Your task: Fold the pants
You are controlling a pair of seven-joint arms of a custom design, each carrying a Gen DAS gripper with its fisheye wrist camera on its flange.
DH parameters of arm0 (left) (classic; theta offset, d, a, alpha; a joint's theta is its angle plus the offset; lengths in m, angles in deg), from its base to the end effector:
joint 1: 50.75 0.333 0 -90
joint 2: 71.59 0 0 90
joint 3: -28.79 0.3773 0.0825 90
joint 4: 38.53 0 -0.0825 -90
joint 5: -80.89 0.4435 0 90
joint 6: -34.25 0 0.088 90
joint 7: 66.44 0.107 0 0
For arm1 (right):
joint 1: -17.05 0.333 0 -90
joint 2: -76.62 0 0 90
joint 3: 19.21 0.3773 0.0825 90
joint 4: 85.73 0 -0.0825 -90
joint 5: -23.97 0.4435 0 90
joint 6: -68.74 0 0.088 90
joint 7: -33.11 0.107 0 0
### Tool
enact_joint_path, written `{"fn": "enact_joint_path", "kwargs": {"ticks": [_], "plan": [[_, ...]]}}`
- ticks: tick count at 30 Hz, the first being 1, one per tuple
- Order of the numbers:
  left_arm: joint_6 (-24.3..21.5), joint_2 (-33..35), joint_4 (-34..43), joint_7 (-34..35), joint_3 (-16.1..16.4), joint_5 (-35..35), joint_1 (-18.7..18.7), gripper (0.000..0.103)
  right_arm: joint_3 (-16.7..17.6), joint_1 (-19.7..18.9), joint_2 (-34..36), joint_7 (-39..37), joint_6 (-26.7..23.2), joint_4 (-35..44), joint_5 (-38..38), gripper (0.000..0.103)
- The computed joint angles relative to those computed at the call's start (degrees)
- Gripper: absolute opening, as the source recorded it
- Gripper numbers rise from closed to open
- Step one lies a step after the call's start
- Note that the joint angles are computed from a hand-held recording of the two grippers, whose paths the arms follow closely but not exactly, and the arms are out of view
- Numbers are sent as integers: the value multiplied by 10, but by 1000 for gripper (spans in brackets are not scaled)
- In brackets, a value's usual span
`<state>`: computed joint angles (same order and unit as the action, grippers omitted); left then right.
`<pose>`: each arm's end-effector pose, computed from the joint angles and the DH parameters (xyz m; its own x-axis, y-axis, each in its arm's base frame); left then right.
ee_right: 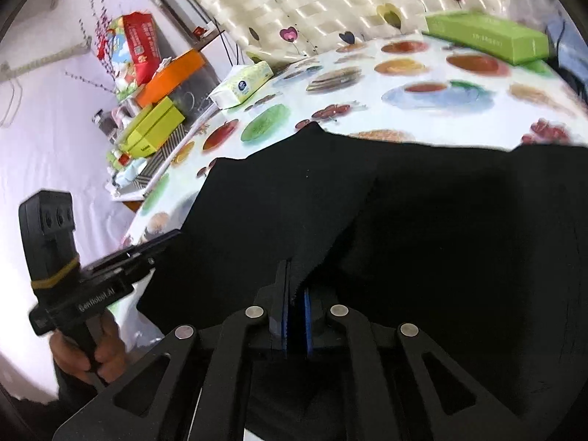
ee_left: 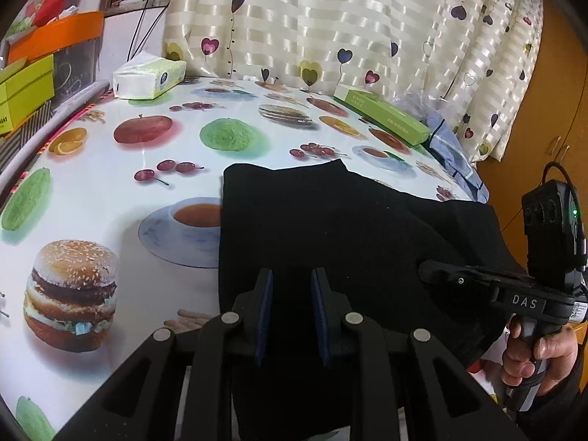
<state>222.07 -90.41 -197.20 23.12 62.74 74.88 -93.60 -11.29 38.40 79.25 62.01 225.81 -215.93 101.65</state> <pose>0.4444 -0.0580 0.3977 -0.0858 -0.9653 0.2465 -0.7339 -0.1061 -0.6710 0.5286 0.2517 0.3810 0.4744 -0.7520 -0.4576 -0.8068 -0.1636 -0.5677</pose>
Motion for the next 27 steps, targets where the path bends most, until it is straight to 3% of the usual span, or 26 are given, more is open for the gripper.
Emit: {"fn": "enact_joint_path", "kwargs": {"ticks": [3, 6, 9, 12, 17, 18, 20, 22, 25, 26, 27], "plan": [[-9, -5, 2, 0, -29, -4, 30, 24, 1, 3, -11, -17, 46, -3, 11, 15], [-14, 10, 17, -4, -84, -11, 83, 24, -6, -1, 0, 13, 40, 16, -13, 17], [-17, 34, 45, 8, -68, -19, 62, 24, -11, -9, 31, 103, 7, 43, -102, 25], [-30, 71, 73, 14, -101, -34, 91, 24, -3, -18, 49, 134, 3, 59, -145, 28], [-64, 106, 105, 62, -60, -93, 43, 24, 13, -43, 69, 133, -26, 87, -121, 25], [-56, 107, 103, 71, -61, -104, 41, 24, 17, -46, 68, 113, -23, 88, -105, 4], [-55, 105, 100, 74, -90, -101, 68, 24, 25, -45, 60, 59, -4, 84, -68, 4], [-51, 100, 98, 106, -64, -134, 37, 24, 25, -38, 56, 31, 18, 79, -53, 4], [-51, 101, 103, 146, -30, -179, -4, 24, 11, -42, 81, 113, -19, 91, -107, 7], [-52, 100, 104, 154, -29, -189, -6, 24, 14, -48, 76, 109, -16, 87, -91, 15], [-53, 101, 105, 159, -33, -195, -3, 24, 12, -43, 69, 127, 7, 78, -110, 16]]}}
